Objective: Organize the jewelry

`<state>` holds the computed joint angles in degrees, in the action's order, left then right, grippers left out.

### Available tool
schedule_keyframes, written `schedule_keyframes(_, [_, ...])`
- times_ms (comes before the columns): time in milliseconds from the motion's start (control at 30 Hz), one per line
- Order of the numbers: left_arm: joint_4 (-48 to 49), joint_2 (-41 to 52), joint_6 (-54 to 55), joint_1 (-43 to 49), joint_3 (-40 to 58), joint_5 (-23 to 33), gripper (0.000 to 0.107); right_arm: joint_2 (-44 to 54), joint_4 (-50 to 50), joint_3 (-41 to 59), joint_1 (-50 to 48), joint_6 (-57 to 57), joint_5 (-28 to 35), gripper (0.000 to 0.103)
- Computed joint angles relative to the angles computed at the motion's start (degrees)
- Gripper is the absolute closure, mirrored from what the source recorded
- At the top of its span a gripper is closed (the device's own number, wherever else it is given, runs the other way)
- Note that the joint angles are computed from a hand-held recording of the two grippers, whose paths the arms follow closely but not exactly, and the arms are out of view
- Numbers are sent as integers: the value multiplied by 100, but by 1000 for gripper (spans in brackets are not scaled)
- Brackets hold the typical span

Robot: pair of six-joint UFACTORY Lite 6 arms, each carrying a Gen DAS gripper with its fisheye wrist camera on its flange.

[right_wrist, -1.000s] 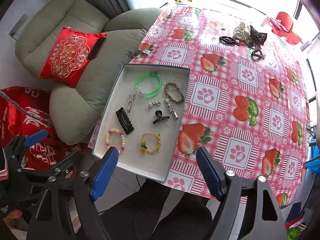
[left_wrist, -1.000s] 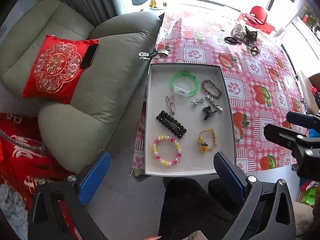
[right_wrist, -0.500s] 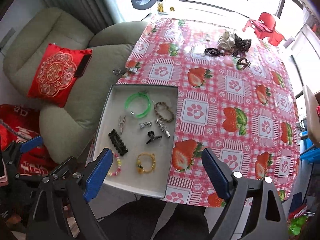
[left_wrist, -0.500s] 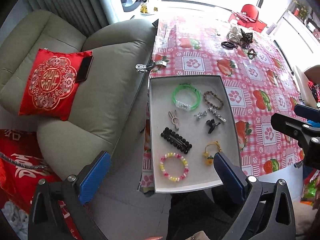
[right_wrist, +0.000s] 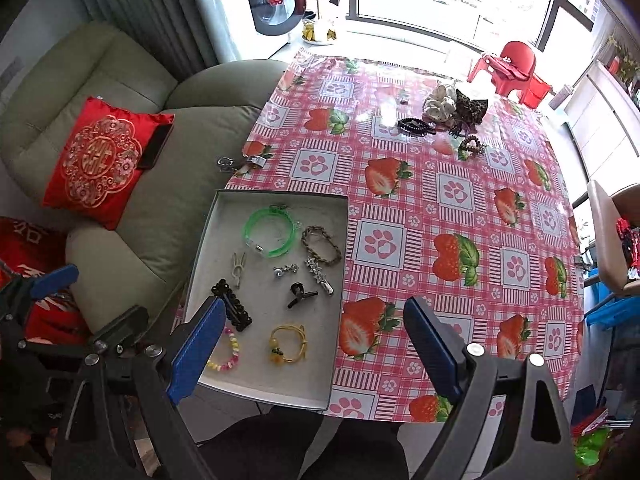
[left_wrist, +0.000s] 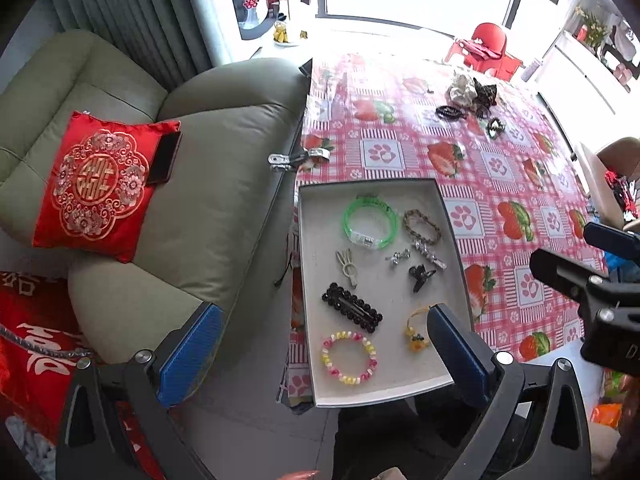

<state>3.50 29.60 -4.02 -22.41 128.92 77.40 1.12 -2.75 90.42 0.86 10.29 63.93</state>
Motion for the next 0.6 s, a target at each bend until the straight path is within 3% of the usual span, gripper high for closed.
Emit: schedule_keyframes(600, [115,21,211,31,117,63,4,216,-386,297,296,403,228,11])
